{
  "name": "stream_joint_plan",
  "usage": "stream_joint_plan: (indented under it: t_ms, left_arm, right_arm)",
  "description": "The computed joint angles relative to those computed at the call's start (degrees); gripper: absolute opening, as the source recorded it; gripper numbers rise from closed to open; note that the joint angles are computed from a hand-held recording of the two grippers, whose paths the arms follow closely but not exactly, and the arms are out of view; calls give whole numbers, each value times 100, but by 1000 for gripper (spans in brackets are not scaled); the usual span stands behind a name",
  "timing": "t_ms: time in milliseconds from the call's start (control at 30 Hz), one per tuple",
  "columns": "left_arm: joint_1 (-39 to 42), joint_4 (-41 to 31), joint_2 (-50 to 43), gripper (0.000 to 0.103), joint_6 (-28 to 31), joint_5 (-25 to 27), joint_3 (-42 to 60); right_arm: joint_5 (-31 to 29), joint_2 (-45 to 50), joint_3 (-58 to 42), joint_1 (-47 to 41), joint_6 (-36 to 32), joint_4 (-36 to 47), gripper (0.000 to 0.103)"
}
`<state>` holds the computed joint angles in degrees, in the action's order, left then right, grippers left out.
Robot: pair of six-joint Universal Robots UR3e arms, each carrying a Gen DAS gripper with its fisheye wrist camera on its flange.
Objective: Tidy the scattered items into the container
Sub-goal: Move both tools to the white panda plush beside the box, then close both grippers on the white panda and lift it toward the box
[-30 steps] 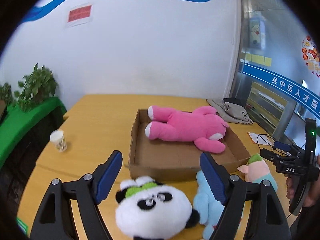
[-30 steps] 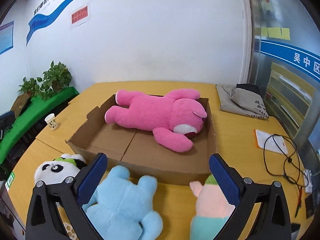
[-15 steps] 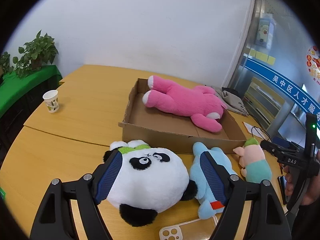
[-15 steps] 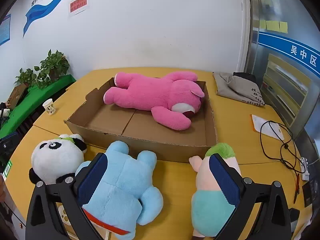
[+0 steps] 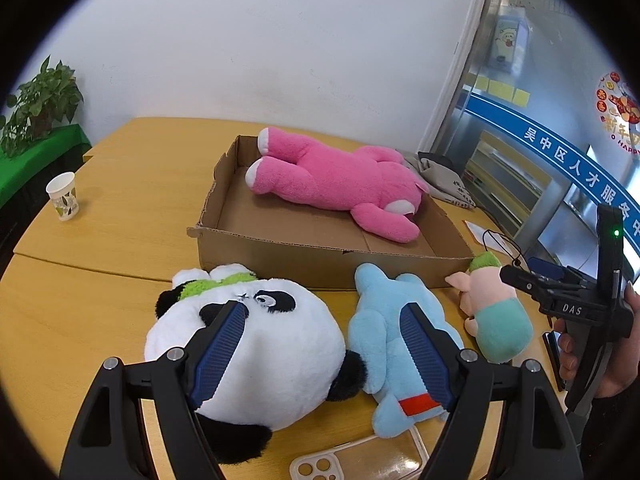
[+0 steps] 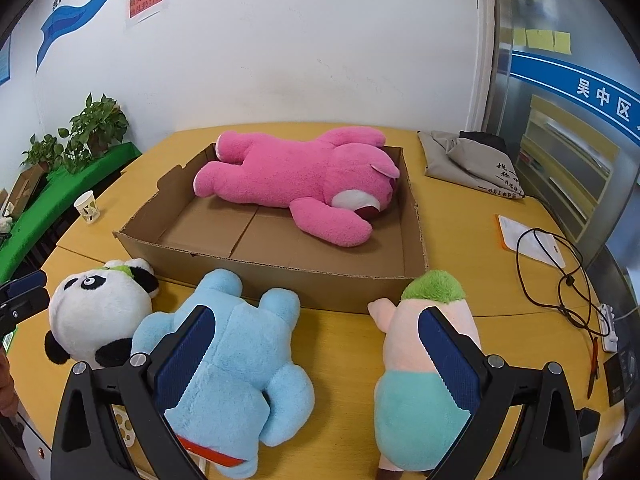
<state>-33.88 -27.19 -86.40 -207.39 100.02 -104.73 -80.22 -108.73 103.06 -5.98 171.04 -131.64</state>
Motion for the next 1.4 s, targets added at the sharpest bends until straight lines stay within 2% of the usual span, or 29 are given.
stream_joint_plan:
  t_ms: [100, 233, 300, 433, 533, 667, 733, 800, 833, 900, 967, 1100, 1233, 1333, 1400]
  left_arm:
    - [192, 5, 254, 80, -92, -97, -269]
    - [722, 45, 907, 80, -270, -544, -918]
    - [1199, 38, 1365, 80, -350, -1016, -1391]
    - [2257, -60, 2223, 80, -253, -1925, -2284]
    - [3318, -365, 2861, 80, 111, -2916, -2845]
    - [4811, -769, 3260, 80, 1029, -4476, -3544]
    - [5381, -872, 3096, 80, 1449, -5179, -3824]
    - [6130, -1154, 2903, 80, 2079, -6326, -4198]
    - [6322, -1196, 2630, 80, 2291, -6705, -4276]
    - [6398, -1053, 1977, 80, 2586, -7143, -4278]
    - [6334, -737, 1485, 80, 2631, -7389, -4299]
    - [6250, -131, 1030, 81, 2468, -7558, -4449]
    - [6093, -164, 1133, 69, 2501, -7460, -4433]
    - [5961, 20, 1419, 60, 2222, -7321, -4409]
    - [5752, 167, 1532, 57, 1909, -7161, -4257]
  right_arm:
    - [137, 40, 91, 101, -310, -107, 103]
    - [741, 50, 281, 324, -986, -345, 103]
    - [979, 178, 311, 669, -1464, -447, 103]
    - [853, 703, 285, 1753, -2280, -984, 103]
    - [747, 1203, 170, 2409, -2631, -1457, 103]
    - [-114, 2136, -335, 3273, -2931, -2079, 103]
    - [-293, 2451, -566, 3481, -3241, -2168, 103]
    - [-552, 2923, -901, 3698, -3558, -2324, 103]
    - [-601, 3127, -1080, 3739, -3647, -2306, 103]
    - [-406, 3525, -1549, 3667, -3683, -1933, 103]
    - [-280, 3903, -2092, 3618, -3567, -1369, 103]
    - [-553, 4212, -2425, 3758, -3374, -1315, 103]
    - [-760, 4253, -2396, 3856, -3226, -1323, 95]
    - [-772, 4131, -2214, 3828, -2965, -1407, 88]
    - [-825, 3995, -2077, 3831, -2729, -1463, 81]
